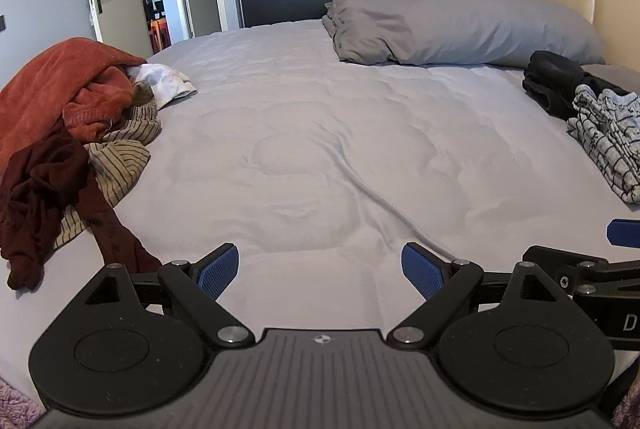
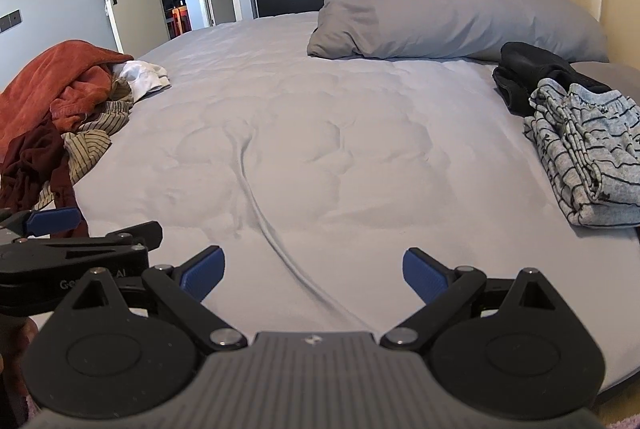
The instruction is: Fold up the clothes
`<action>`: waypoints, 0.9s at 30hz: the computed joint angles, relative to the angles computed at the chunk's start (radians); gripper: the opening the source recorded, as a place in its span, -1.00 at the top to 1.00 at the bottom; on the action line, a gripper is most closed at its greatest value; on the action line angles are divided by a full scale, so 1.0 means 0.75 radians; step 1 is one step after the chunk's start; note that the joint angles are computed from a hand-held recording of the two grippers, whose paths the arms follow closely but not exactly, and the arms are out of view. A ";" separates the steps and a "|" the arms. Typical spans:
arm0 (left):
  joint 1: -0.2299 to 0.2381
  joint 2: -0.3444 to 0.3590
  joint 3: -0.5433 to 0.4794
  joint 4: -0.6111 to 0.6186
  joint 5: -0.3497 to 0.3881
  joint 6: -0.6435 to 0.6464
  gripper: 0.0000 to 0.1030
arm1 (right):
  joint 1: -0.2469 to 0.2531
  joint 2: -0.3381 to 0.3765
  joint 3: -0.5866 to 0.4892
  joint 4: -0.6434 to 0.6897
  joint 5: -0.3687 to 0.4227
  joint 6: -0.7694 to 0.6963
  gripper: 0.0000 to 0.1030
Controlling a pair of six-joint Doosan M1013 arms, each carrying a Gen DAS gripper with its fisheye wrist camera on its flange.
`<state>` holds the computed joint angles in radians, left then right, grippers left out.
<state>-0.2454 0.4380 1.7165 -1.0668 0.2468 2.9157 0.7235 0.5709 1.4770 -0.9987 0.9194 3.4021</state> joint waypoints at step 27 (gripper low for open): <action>0.008 -0.006 -0.004 0.069 0.019 -0.072 -0.74 | 0.004 0.005 -0.012 0.004 0.000 -0.081 -0.89</action>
<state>-0.2391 0.4331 1.7137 -1.0150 0.2609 2.8618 0.7265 0.5749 1.4683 -0.9956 0.9195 3.3413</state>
